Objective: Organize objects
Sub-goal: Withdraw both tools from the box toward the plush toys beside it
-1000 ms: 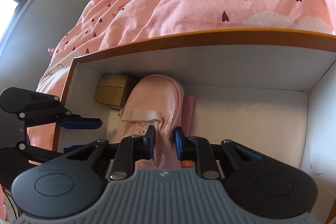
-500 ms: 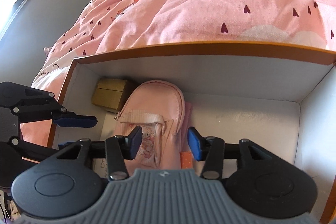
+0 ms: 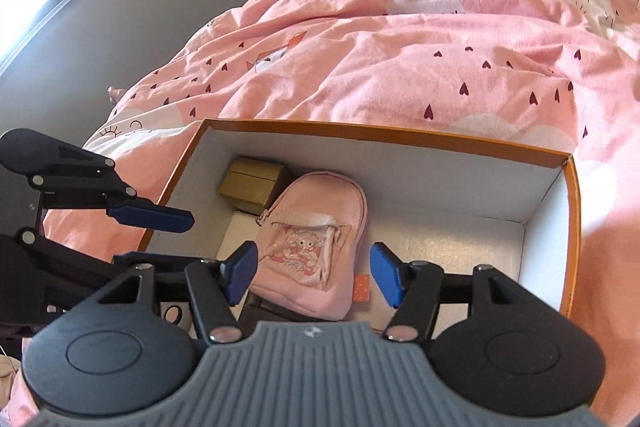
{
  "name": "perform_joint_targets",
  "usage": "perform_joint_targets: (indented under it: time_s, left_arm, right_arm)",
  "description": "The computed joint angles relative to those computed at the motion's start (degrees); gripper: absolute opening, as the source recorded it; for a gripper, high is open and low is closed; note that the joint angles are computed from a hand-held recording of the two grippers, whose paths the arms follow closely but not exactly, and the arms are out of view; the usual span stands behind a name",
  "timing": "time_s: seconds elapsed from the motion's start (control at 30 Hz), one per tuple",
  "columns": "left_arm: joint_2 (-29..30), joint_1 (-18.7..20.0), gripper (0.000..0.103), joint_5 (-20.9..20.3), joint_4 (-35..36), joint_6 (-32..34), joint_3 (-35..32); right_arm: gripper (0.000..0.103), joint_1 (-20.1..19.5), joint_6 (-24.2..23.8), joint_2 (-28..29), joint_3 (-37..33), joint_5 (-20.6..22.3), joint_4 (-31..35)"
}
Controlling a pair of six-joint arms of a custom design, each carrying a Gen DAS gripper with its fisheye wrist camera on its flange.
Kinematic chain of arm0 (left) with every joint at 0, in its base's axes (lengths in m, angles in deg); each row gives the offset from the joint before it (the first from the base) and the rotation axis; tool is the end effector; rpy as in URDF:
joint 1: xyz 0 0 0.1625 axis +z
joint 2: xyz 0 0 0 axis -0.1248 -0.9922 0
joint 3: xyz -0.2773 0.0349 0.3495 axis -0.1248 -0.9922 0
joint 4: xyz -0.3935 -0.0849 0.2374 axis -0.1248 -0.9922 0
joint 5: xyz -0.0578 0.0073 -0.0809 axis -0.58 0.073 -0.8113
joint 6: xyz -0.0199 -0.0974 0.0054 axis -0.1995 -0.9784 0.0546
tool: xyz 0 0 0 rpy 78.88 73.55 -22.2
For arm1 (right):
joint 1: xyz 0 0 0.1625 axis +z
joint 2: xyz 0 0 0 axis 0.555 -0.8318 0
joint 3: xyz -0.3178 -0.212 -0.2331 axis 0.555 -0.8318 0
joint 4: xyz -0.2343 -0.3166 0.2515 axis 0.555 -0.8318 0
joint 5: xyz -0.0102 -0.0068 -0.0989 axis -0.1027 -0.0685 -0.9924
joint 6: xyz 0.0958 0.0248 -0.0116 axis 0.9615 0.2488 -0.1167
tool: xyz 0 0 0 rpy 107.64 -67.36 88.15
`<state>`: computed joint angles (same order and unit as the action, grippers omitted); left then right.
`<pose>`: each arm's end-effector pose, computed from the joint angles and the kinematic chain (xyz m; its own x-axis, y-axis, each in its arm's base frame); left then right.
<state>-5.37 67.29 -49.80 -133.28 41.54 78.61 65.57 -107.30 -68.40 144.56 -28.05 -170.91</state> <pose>-0.1659 -0.6990 0.1821 -0.6130 0.3361 -0.7151 0.5324 0.8444 -0.0596 0.2465 -0.7784 0.0563 -0.6920 -0.6790 0.2451 -0.7116 0.6987 -0.0734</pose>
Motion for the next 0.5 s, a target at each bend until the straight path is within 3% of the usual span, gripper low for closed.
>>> perform_joint_targets:
  time_s: [0.3, 0.5]
  left_arm:
    - [-5.0, -4.3, 0.039, -0.1, -8.6, -5.3, 8.4]
    - [-8.2, -6.8, 0.039, -2.8, -17.7, -10.8, 16.0]
  right_arm:
    - [0.065, 0.1, -5.8, -10.3, 13.4, 3.9, -9.0]
    - [0.064, -1.1, -8.3, -16.9, 23.1, 5.5, -15.8]
